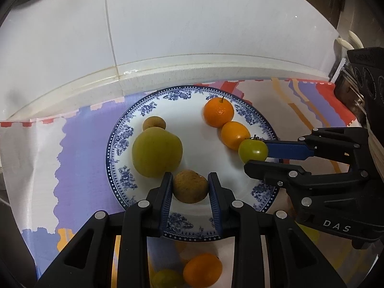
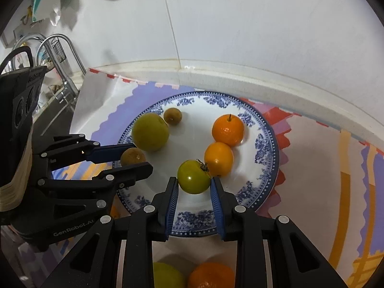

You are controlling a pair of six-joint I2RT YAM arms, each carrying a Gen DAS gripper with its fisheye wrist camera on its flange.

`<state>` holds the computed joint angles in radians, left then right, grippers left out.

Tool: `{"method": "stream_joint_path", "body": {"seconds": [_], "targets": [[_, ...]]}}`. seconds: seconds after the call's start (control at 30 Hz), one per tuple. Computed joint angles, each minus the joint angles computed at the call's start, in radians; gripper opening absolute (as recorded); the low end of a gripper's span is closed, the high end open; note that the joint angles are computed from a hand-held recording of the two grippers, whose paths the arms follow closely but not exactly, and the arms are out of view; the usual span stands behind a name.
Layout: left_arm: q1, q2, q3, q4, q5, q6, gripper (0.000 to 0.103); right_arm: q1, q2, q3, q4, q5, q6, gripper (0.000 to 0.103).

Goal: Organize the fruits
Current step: 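Carry the brown fruit and green tomato onto the plate, then open both tools over the plate and lift them away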

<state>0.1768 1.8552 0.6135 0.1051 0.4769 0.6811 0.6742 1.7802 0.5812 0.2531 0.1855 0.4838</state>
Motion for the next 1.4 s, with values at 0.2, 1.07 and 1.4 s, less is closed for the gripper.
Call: {"method": "stream_joint_path", "body": {"seconds": [0.2, 1.07, 1.4], "targets": [[-0.003, 0.007, 0.006, 0.006, -0.007, -0.016, 0.036, -0.005, 0.024, 0.012, 0.005, -0.002, 0.001, 0.029], [0.332, -0.627, -0.234, -0.217, 0.224, 0.094, 0.08, 0.322, -0.37, -0.058, -0.314, 0.458, 0.269, 0.062], [0.646, -0.735, -0.232, -0.471, 0.41, 0.319, 0.089, 0.605, -0.385, 0.048, -0.705, 0.743, 0.692, 0.082]]}}
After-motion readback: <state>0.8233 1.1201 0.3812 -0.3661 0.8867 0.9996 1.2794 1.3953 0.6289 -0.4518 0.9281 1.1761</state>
